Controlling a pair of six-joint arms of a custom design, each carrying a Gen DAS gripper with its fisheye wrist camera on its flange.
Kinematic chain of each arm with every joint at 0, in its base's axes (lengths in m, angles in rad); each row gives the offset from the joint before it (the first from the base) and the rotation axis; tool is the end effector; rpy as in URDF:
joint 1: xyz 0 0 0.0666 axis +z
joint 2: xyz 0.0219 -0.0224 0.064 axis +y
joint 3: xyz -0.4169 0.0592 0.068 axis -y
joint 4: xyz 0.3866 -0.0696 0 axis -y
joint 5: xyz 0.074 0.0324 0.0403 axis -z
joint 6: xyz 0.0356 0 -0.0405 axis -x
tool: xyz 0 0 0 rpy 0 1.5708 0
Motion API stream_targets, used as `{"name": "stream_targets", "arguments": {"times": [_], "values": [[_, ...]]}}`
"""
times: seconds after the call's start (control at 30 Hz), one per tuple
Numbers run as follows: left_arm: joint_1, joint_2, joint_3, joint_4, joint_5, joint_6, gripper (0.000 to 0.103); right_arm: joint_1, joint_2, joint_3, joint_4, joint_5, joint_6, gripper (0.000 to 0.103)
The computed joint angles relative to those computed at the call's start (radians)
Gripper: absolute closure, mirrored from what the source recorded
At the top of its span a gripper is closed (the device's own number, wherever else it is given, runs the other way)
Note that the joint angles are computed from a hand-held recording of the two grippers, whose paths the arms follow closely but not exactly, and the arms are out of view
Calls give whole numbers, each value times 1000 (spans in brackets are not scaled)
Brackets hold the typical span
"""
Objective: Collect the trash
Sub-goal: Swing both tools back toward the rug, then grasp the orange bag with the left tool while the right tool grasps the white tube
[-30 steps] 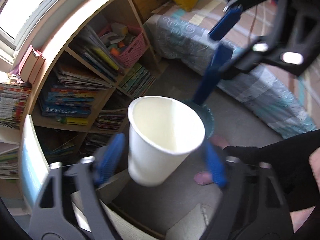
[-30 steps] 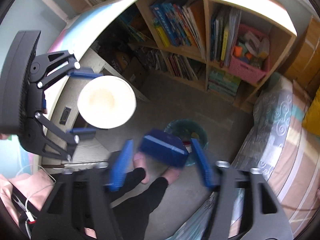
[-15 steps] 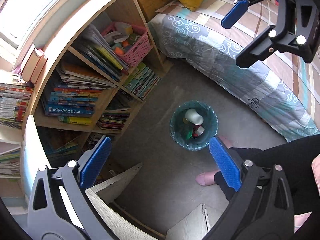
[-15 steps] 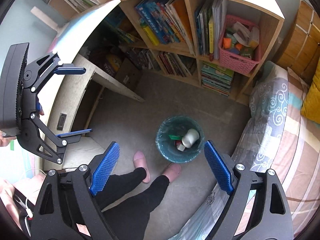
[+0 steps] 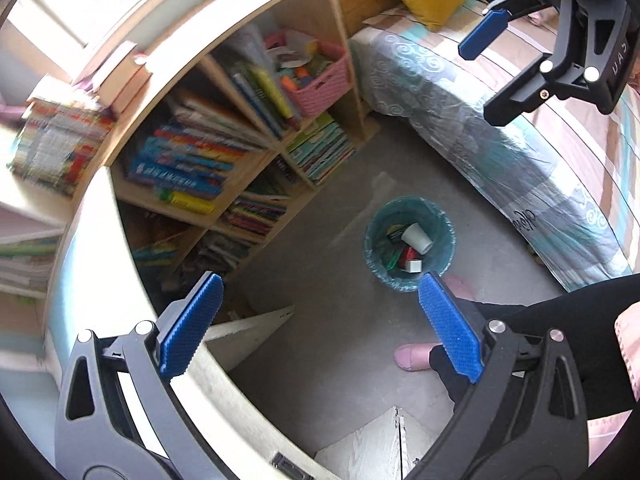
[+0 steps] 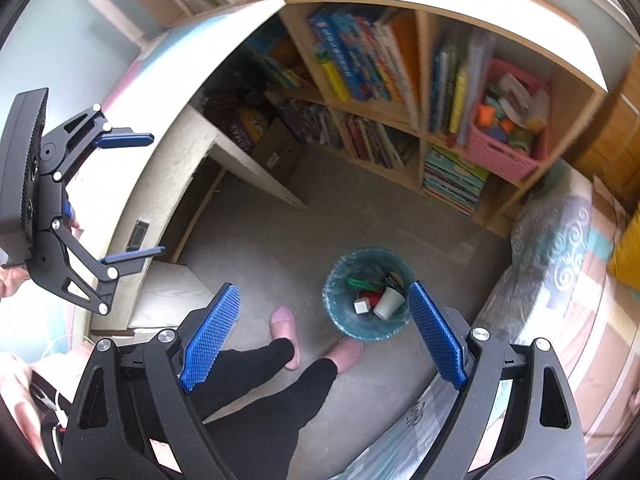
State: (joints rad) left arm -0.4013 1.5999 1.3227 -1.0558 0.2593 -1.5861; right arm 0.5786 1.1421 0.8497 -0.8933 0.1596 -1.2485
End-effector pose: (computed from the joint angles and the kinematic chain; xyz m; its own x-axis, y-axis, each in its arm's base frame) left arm 0.4558 -0.2038 0.3341 0.4468 0.8603 -0.2456 0.8879 -0.3928 0.2393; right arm 0.2724 0.1707 0.3254 -0.7105 0.6545 -0.2587 0.5808 0.7529 0.3097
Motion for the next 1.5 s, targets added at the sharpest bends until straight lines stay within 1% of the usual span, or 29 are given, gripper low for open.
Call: {"name": "stream_targets", "arguments": {"times": [0.2, 0.37, 0.53, 0.77, 0.87, 1.03, 1.17, 1.27, 1.37, 1.5], "values": [[79, 25, 60, 20, -15, 57, 7, -50, 90, 85, 40, -40, 161, 17], [166, 61, 131, 33, -29, 122, 7, -87, 193, 192, 60, -83, 322, 17], [253, 112, 215, 46, -53, 197, 7, -119, 311, 333, 60, -127, 477, 17], [366, 201, 355, 42, -88, 296, 7, -134, 473, 543, 28, -182, 651, 17], [406, 239, 411, 42, -102, 334, 7, -132, 540, 638, 3, -202, 709, 17], [467, 308, 518, 15, -116, 396, 7, -128, 646, 796, -48, -226, 800, 17], [497, 360, 597, -5, -128, 420, 7, -120, 735, 944, -100, -240, 855, 17], [514, 410, 670, -32, -132, 439, 7, -114, 816, 1075, -157, -248, 897, 17], [526, 471, 766, -78, -122, 450, 7, -110, 897, 1210, -211, -257, 943, 17], [529, 545, 883, -137, -107, 441, 7, -107, 1021, 1418, -307, -273, 1006, 19]]}}
